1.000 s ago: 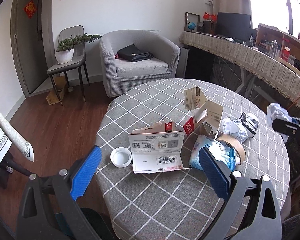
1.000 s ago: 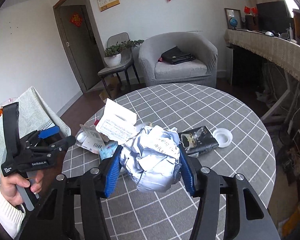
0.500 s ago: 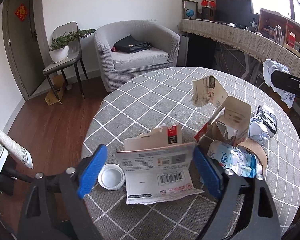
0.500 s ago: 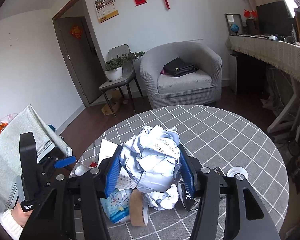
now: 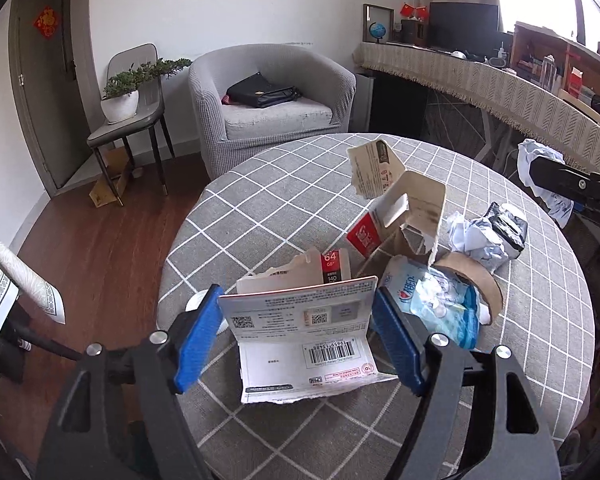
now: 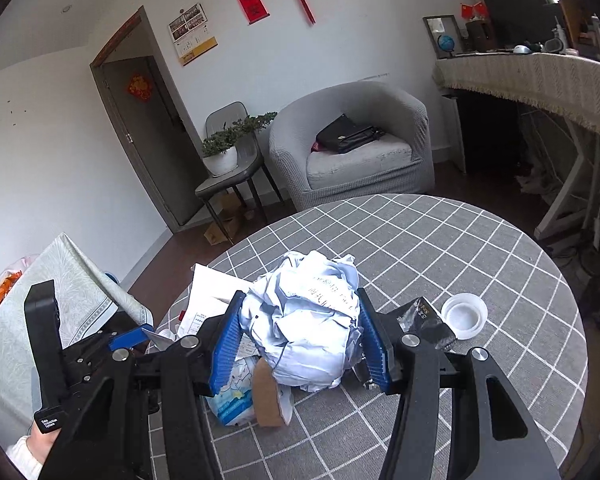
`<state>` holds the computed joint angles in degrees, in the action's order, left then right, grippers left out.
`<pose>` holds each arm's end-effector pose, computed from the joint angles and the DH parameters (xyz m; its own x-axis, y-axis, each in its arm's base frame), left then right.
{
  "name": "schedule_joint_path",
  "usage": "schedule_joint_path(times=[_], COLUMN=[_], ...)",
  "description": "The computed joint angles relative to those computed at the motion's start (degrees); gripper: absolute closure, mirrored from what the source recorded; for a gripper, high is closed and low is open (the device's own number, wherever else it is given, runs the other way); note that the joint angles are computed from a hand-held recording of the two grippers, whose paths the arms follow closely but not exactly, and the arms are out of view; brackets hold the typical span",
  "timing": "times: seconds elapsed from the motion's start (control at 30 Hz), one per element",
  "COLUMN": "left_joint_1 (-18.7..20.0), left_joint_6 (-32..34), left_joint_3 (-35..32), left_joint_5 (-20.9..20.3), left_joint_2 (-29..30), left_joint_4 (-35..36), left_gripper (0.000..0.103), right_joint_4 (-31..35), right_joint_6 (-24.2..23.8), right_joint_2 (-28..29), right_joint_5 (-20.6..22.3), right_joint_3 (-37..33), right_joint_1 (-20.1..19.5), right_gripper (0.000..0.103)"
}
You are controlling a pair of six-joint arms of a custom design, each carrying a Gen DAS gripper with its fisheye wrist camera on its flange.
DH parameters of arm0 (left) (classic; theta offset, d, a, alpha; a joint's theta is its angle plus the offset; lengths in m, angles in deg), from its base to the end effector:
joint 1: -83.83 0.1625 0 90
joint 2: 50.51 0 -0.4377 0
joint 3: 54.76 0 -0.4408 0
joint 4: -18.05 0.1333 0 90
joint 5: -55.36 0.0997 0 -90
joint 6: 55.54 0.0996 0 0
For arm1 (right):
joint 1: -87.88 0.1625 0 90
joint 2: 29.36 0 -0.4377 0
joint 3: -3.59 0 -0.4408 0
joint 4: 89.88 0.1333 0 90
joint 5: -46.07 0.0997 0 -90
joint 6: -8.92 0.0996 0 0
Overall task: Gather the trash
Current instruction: 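Lift the paper ball with the right gripper while the left gripper grasps the white cardboard sheet, then carry both items over the teal bin and open both grippers to drop them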
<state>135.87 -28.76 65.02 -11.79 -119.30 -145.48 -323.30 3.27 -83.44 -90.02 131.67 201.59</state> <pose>-0.2108 -0.5497 0.1815 -0.4744 0.7294 -0.4929 0.8758 0.4476 -0.1806 0.2486 -0.4129 0.1623 -0.8879 0.3053 0.3442 -0.2299 0.3536 -0.9067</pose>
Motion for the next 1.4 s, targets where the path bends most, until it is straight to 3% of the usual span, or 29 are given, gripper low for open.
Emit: schedule_joint_path(times=[0.17, 0.43, 0.63, 0.97, 1.4], left_joint_1=[0.0, -0.2, 1.6, 7.1, 16.6], left_joint_6=[-1.1, -1.6, -1.4, 4.2, 7.1], left_joint_3=[3.1, 7.0, 8.1, 7.6, 2.5], left_joint_5=[-1.4, -2.0, -1.1, 1.9, 3.2], left_joint_2=[-4.0, -11.2, -16.0, -19.5, -19.7], left_joint_4=[0.4, -0.5, 0.3, -0.4, 5.8], left_gripper=[0.026, 0.026, 0.026, 0.026, 0.026], right_joint_4=[0.4, 2.9, 10.9, 18.0, 26.3], right_joint_6=[-0.8, -0.7, -2.3, -2.4, 0.3], right_joint_2=[2.0, 4.9, 8.5, 15.6, 23.2], right_joint_5=[-2.4, -2.7, -5.4, 1.8, 6.3], right_joint_3=[-1.0, -3.3, -7.2, -13.5, -24.1], right_joint_1=[2.5, 4.9, 9.8, 10.9, 10.7], right_gripper=[0.048, 0.048, 0.048, 0.049, 0.049])
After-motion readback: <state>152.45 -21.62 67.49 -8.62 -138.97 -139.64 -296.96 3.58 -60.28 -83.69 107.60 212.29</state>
